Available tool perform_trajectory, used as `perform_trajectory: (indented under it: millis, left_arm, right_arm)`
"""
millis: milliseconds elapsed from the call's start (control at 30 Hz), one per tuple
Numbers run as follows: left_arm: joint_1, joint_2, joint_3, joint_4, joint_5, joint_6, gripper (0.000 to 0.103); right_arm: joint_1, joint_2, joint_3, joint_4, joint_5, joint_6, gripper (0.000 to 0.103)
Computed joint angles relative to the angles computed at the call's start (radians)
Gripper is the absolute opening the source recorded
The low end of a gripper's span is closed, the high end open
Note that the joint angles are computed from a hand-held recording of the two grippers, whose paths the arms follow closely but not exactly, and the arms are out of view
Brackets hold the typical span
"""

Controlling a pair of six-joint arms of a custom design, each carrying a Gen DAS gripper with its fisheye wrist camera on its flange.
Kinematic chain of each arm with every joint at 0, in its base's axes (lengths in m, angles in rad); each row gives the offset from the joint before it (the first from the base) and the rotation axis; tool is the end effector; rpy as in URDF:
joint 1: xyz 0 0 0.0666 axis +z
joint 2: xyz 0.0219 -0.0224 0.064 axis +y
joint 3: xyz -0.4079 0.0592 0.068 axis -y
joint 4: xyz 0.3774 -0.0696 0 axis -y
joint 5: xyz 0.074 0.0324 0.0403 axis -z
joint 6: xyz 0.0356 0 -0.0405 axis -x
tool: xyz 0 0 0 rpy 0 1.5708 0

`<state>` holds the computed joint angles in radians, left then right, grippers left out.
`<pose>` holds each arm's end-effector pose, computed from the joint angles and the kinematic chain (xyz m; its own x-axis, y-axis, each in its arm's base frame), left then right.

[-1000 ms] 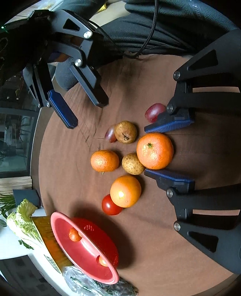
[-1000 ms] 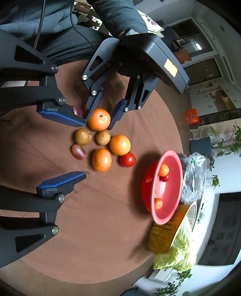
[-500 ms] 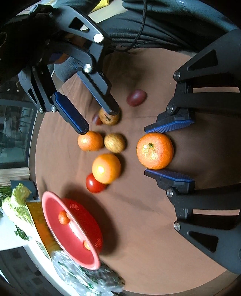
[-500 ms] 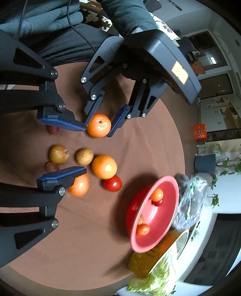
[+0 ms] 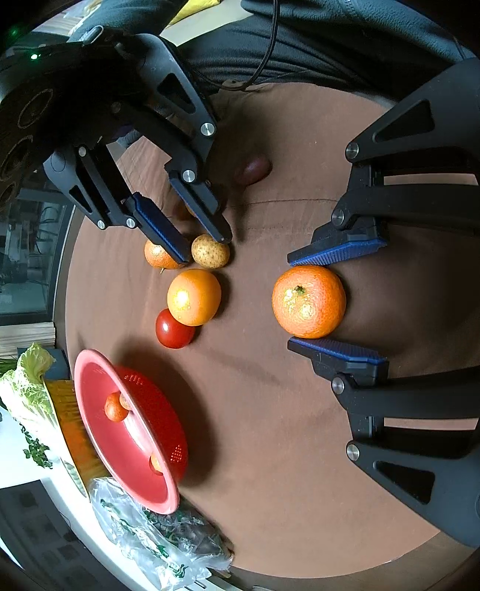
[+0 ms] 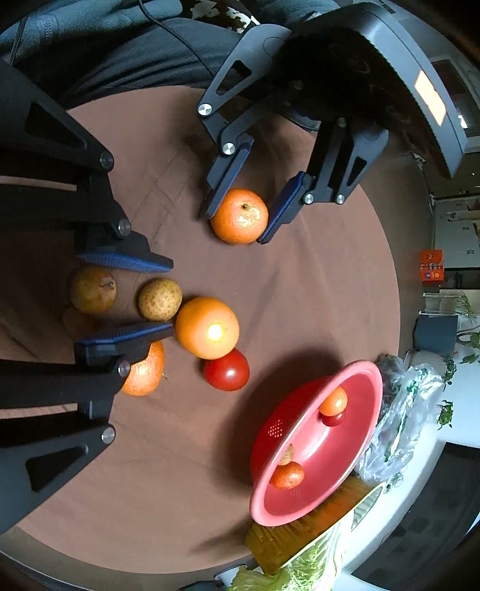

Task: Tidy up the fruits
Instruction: 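Grasp a tangerine with the left tool while the right tool grasps a potato, then carry the tangerine and potato into the red bowl and release them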

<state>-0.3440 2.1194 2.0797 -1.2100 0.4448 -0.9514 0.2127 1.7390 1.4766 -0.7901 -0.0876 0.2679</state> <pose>0.6566 -0.2519 0.3274 -0.1666 0.8404 -0.5157 0.9783 0.2062 0.0199 0.5622 0.1242 0.3283 -0.7519 -0.4322 -0.4978 -0.4684 0.8816 -0.0578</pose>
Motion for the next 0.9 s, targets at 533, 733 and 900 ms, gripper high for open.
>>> perform_trajectory:
  millis: [533, 733, 900]
  left_arm:
    - [-0.008, -0.008, -0.022, 0.034, -0.012, 0.027, 0.036]
    - [-0.008, -0.009, -0.027, 0.046, -0.011, 0.038, 0.036]
    - [-0.002, -0.01, -0.021, 0.051, 0.004, 0.053, 0.036]
  right_arm:
    - [0.019, 0.014, 0.024, -0.032, 0.064, 0.041, 0.032]
    - [0.024, 0.017, 0.026, -0.031, 0.09, 0.048, 0.029]
    - [0.011, -0.017, 0.009, -0.024, 0.042, 0.025, 0.029]
